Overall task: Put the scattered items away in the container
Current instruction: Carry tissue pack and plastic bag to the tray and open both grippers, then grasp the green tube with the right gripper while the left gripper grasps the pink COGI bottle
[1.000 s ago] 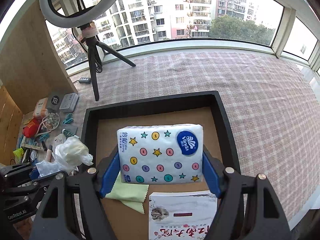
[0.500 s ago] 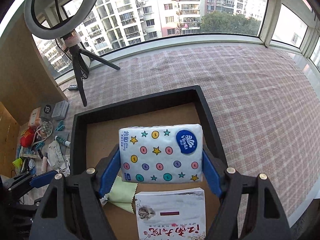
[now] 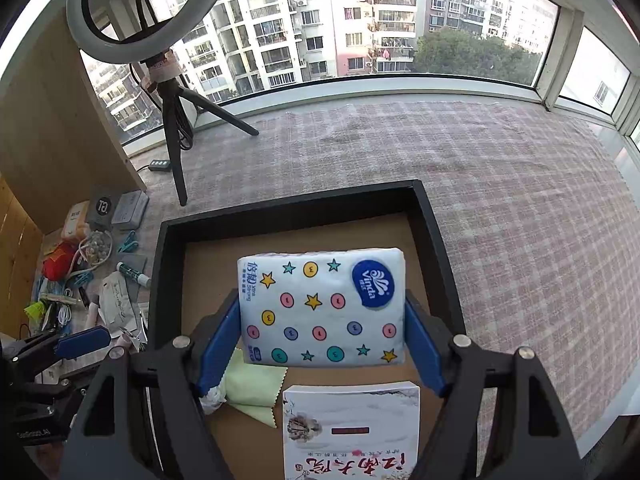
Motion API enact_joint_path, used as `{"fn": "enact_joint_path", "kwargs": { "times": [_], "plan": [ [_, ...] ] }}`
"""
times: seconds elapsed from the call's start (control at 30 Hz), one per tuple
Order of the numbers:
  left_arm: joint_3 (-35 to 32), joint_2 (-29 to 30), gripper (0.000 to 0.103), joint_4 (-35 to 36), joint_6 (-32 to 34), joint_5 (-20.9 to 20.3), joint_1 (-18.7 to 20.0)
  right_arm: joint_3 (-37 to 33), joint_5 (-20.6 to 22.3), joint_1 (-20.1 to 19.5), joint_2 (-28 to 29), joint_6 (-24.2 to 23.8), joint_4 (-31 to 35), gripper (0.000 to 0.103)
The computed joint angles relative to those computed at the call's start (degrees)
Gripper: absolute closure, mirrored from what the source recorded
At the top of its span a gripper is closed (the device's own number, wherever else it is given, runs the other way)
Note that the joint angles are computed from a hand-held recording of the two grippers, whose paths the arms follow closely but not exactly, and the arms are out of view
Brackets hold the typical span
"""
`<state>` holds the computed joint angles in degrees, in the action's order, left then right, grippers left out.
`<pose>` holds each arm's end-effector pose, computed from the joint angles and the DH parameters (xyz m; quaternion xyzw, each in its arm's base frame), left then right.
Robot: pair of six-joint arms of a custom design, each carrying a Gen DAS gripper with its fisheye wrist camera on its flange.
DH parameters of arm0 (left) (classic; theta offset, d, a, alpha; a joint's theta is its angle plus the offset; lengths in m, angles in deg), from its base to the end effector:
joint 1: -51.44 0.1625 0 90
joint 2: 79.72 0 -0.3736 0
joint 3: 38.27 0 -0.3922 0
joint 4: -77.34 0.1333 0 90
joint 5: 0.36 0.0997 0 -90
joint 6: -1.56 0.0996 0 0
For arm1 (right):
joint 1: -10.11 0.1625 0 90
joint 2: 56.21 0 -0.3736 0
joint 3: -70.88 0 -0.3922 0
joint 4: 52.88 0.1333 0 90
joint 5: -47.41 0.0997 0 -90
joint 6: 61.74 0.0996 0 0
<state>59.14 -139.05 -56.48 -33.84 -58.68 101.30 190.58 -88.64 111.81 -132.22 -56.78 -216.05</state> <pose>-0.2494 -0.5837 0.1676 0.0261 0.9606 -0.2050 0.1860 0.1606 -0.4720 0.2430 -0.0470 -0.8944 0.2865 0.3403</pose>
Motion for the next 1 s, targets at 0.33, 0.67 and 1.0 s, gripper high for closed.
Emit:
{"fn": "enact_joint_path", "kwargs": {
  "times": [0.33, 0.67, 1.0],
  "plan": [
    [0.9, -1.0, 0.049, -0.2, -0.5, 0.7, 0.4, -0.5, 0.7, -0.1, 0.5, 0.7, 1.6, 0.027],
    [9.1, -10.4, 0.049, 3.7, -5.3, 8.0, 2.2, -3.0, 5.8, 1.7, 8.1, -10.2, -8.3, 0.027],
    [19.0, -22.7, 0.058, 11.1, -13.0, 13.5, 6.6, -13.7, 9.5, 4.2, 19.3, -16.9, 0.8, 0.052]
  ]
}}
